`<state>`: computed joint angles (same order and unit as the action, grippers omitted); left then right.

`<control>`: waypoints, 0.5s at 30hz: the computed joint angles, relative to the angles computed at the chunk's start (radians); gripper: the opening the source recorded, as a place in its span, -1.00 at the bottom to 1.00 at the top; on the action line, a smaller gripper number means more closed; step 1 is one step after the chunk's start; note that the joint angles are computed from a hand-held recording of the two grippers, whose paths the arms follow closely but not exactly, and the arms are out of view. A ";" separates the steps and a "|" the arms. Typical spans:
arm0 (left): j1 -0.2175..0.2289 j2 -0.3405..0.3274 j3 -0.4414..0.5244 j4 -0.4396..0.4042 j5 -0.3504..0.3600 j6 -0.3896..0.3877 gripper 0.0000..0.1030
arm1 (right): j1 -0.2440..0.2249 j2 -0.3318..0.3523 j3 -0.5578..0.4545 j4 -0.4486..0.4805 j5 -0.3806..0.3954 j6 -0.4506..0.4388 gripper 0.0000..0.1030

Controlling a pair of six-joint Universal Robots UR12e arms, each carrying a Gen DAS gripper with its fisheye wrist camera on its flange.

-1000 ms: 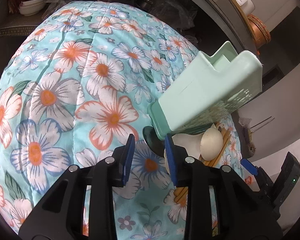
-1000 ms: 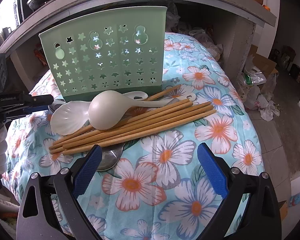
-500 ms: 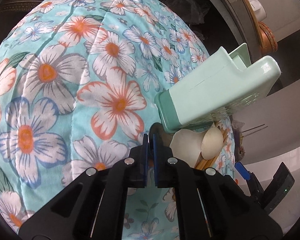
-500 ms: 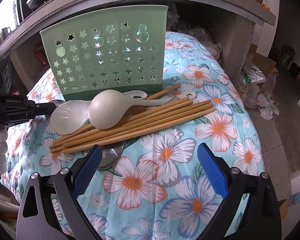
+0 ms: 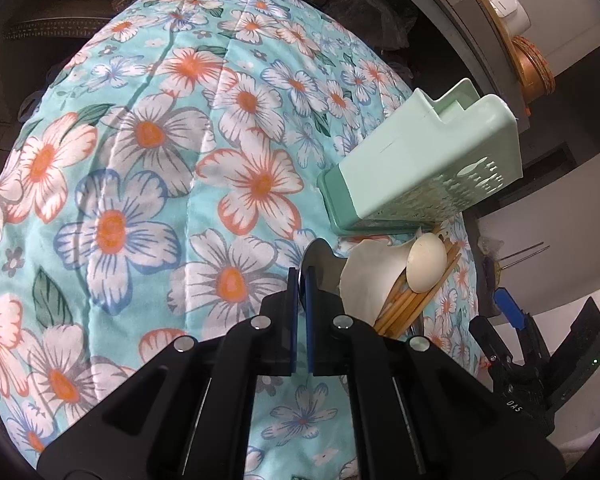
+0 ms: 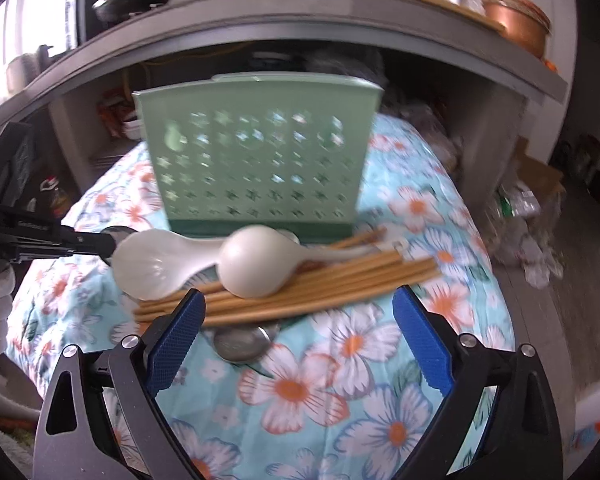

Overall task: Organize utensils
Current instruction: 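Lift the holder with the left gripper while the right gripper grasps the white rice paddle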

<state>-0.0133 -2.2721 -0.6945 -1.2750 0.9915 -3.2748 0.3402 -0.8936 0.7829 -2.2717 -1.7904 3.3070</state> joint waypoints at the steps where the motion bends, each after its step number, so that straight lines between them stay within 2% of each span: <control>1: 0.000 0.011 -0.017 0.024 0.017 0.001 -0.96 | 0.002 0.005 -0.009 -0.011 0.015 -0.030 0.76; 4: -0.002 0.046 -0.067 0.099 0.084 0.019 -0.98 | 0.003 0.021 -0.038 -0.022 0.067 -0.080 0.71; 10: 0.008 0.081 -0.131 0.190 0.129 -0.035 -0.98 | 0.011 0.072 -0.126 -0.014 0.200 -0.199 0.58; 13: 0.015 0.099 -0.163 0.245 0.154 -0.060 -0.98 | 0.021 0.110 -0.194 0.036 0.252 -0.275 0.50; 15: 0.018 0.108 -0.181 0.279 0.173 -0.081 -0.98 | 0.033 0.132 -0.234 0.083 0.252 -0.327 0.41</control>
<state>0.0051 -2.1643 -0.8750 -0.9958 1.1643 -3.3562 0.3735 -0.7613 0.5491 -2.1885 -1.5385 2.9798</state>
